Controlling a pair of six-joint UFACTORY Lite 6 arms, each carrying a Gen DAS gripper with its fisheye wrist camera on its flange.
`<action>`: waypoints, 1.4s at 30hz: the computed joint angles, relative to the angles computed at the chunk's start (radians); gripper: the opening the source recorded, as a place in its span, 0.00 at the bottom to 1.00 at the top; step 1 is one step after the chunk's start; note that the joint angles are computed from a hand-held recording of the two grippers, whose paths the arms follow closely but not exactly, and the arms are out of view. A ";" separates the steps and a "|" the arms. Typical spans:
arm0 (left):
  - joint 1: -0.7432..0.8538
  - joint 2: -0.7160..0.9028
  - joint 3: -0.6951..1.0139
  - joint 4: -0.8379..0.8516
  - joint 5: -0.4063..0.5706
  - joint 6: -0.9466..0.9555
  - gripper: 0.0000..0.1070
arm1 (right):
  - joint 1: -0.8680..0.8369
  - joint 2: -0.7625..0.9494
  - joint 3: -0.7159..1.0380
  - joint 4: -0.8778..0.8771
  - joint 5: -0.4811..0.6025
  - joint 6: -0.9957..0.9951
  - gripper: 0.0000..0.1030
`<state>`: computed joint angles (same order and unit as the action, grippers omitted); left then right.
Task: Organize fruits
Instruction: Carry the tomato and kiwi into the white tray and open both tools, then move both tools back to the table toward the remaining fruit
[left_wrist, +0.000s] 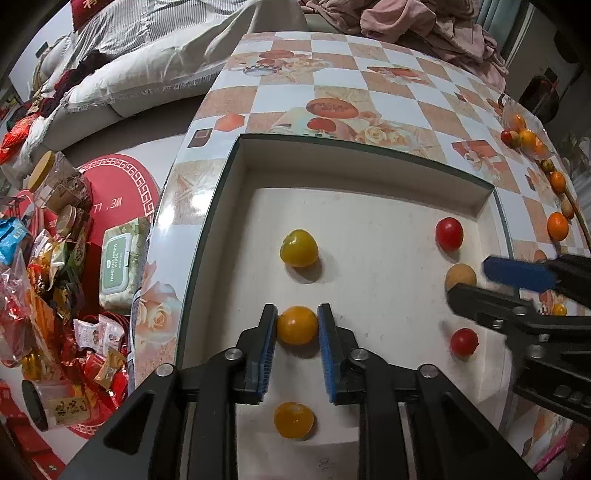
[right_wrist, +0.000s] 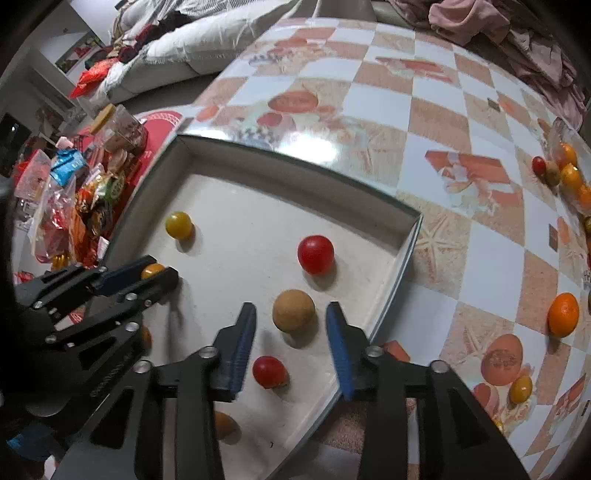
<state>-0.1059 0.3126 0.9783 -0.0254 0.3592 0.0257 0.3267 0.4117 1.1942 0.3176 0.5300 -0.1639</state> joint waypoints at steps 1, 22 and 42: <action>-0.003 -0.008 -0.007 0.028 -0.007 -0.032 0.59 | -0.004 -0.017 -0.006 0.002 -0.001 0.009 0.53; -0.287 -0.054 0.125 0.100 0.111 -0.181 0.69 | -0.421 -0.325 -0.258 0.044 0.051 -0.118 0.76; -0.660 0.435 0.759 0.024 0.288 -0.279 0.69 | -0.976 -0.133 -0.115 0.003 0.060 -0.408 0.76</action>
<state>-0.7658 0.7479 1.7374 -0.0011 0.6473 -0.2537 -0.6488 0.2789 1.0791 0.3205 0.5902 -0.5714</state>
